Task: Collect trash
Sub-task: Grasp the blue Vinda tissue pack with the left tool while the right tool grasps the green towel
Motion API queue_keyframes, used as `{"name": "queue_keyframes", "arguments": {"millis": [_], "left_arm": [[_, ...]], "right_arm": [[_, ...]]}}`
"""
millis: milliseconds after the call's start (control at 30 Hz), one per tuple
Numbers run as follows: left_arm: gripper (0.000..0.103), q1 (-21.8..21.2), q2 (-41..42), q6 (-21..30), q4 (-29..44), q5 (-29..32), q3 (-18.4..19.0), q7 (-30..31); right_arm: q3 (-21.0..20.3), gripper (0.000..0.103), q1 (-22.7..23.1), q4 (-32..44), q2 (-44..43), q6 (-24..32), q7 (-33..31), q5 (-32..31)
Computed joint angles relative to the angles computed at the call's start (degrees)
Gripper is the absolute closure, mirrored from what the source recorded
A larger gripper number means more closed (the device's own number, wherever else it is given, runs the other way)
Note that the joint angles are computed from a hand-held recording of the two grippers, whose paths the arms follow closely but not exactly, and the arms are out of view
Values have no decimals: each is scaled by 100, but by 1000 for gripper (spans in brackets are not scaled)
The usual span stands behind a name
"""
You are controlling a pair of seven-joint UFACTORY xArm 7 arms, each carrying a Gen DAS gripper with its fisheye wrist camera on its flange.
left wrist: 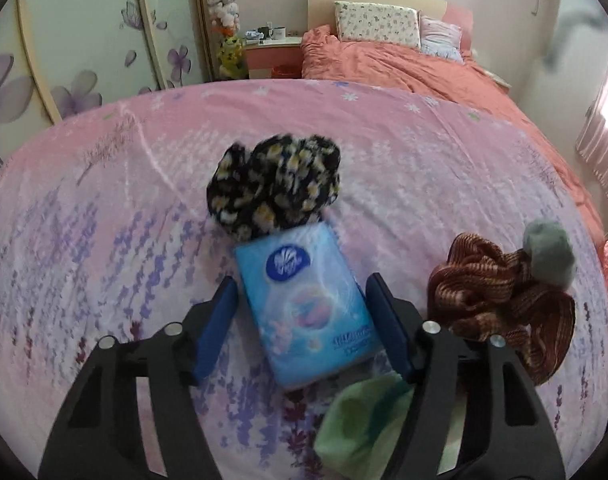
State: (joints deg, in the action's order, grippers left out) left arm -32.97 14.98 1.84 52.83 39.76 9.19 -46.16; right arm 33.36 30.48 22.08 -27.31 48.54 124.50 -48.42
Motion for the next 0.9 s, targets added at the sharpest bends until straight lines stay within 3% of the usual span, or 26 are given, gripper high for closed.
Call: {"name": "queue_keyframes", "arguments": {"millis": [100, 267, 367, 533, 633, 733, 900], "left_arm": [[46, -192, -220, -57, -253, 525, 356, -207], [48, -358, -421, -18, -396, 2142, 954, -1346], [44, -200, -412, -148, -383, 2630, 985, -1765], [44, 311, -422, -205, -408, 2493, 523, -1605], [42, 846, -407, -313, -480, 1946, 28, -1108], [39, 820, -446, -313, -533, 1891, 96, -1059], [39, 900, -446, -309, -546, 1686, -2, -891]], "right_arm": [[14, 43, -19, 40, 59, -33, 35, -59], [-9, 43, -101, 230, 337, -143, 75, -342], [-70, 43, -177, 433, 580, -251, 184, -666], [-317, 43, -283, 966, 1074, -451, 398, -1536], [-530, 43, -284, 1430, 1453, -513, 536, -2114], [-764, 43, -229, 2021, 1960, -506, 451, -2576], [-1164, 43, 23, 2823, 2765, -444, -104, -2661]]}}
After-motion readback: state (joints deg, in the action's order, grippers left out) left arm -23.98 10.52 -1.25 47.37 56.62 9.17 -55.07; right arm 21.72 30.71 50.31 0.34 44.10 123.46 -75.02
